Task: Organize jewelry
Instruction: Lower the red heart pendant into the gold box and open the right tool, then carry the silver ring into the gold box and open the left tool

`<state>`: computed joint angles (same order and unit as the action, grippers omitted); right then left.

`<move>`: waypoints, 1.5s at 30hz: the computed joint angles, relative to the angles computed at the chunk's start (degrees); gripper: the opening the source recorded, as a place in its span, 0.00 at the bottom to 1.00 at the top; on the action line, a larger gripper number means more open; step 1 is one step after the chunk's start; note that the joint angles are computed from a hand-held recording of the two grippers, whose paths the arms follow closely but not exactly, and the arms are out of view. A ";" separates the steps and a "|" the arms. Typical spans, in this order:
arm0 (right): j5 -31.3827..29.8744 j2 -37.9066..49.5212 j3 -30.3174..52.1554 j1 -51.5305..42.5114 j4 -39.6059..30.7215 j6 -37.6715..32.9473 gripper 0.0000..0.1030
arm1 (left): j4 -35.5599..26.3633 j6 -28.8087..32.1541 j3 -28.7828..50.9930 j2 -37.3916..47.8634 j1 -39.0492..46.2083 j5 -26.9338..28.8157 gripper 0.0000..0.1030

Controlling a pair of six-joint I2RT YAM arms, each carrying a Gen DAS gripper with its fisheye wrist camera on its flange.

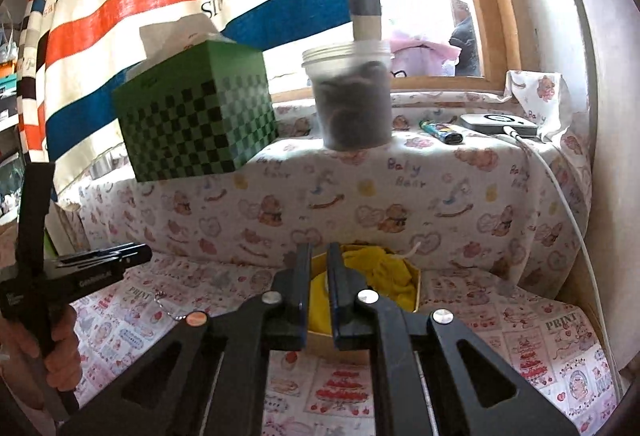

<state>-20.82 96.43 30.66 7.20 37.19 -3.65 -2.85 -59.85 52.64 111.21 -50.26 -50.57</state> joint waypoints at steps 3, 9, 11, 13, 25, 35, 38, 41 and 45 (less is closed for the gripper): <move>-1.42 0.12 0.71 -0.80 -1.21 -0.22 0.06 | -0.45 0.74 0.33 -1.09 -1.95 -2.54 0.18; -7.23 2.17 5.29 -3.46 -9.20 0.94 0.06 | 4.20 2.19 -1.90 -3.95 -3.00 -0.51 0.18; -8.09 2.80 6.16 -3.78 -10.72 1.03 0.06 | 1.88 1.79 -0.78 -3.14 -3.00 -1.83 0.18; -7.93 2.99 6.47 -3.51 -11.65 0.21 0.15 | 2.06 1.85 -1.02 -3.11 -2.47 -1.21 0.18; -12.51 10.88 16.44 -3.84 -27.07 -1.86 0.32 | 2.63 3.77 -0.26 -1.42 -1.35 2.44 0.18; -11.85 12.25 18.67 -2.82 -31.77 -4.00 0.32 | 2.14 3.23 -0.78 -1.86 -0.69 2.87 0.18; -14.79 9.65 16.20 -4.63 -28.45 -2.74 0.32 | 1.80 2.69 -1.25 -2.48 -0.79 2.08 0.18; -13.89 9.28 15.76 -5.13 -26.80 -1.50 0.32 | 2.16 2.91 -2.00 -3.32 -0.66 2.26 0.18; -14.08 10.25 17.21 -5.98 -28.26 -0.03 0.32 | 2.33 2.67 -4.39 -6.45 -0.73 1.03 0.18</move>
